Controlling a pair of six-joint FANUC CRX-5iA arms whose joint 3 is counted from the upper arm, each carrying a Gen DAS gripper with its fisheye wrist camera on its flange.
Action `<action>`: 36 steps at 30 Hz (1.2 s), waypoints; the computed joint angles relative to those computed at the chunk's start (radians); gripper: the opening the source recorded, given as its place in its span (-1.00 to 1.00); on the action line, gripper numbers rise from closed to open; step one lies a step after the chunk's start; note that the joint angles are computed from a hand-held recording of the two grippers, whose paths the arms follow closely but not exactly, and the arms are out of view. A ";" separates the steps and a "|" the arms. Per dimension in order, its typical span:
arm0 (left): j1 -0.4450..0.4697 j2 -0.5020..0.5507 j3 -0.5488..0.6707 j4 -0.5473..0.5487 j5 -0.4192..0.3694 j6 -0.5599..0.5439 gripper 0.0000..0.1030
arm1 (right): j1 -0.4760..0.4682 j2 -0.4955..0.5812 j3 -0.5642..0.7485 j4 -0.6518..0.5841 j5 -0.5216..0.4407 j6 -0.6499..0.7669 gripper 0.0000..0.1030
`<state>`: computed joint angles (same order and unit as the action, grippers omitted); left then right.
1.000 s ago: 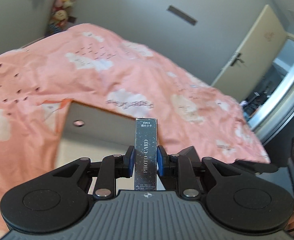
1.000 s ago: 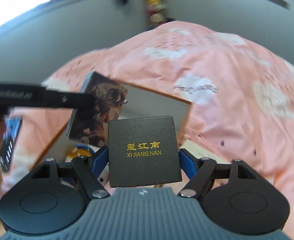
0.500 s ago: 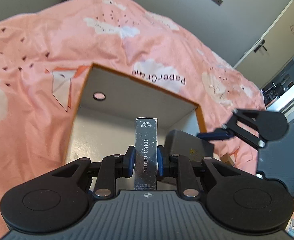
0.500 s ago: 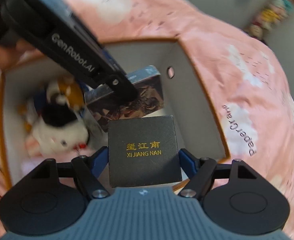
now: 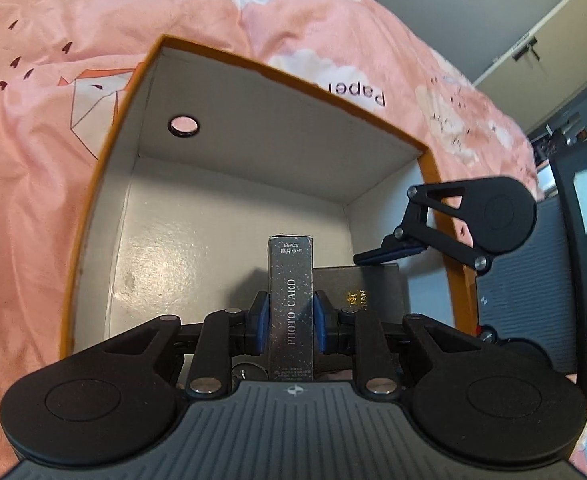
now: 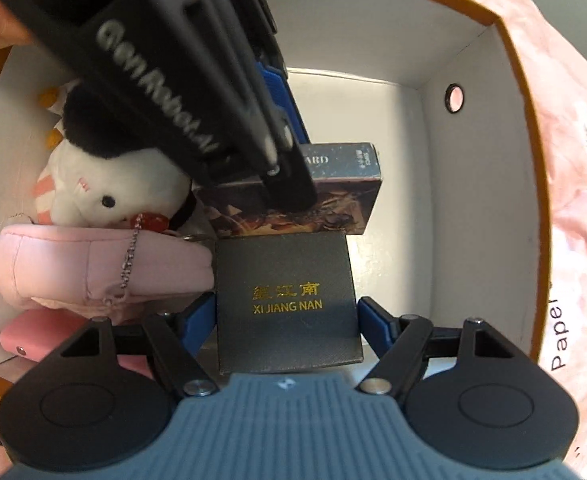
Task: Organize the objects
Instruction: 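Lower the photo card pack and black box into the box and release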
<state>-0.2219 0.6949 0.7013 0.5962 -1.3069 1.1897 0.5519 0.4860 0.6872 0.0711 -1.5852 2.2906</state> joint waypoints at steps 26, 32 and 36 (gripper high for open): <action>-0.063 0.023 0.157 -0.302 -0.092 0.074 -0.40 | -0.005 -0.081 -0.123 0.105 0.167 -0.272 -0.03; -0.057 0.049 0.169 -0.271 -0.097 0.062 -0.31 | 0.007 -0.103 -0.196 0.159 0.251 -0.362 -0.39; -0.051 0.032 0.125 -0.245 -0.057 0.008 -0.31 | 0.026 -0.116 -0.260 0.213 0.274 -0.319 -0.54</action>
<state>-0.2729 0.7264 0.8261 0.3509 -1.3638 1.1977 0.5780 0.3696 0.4271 0.2841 -1.3107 1.9721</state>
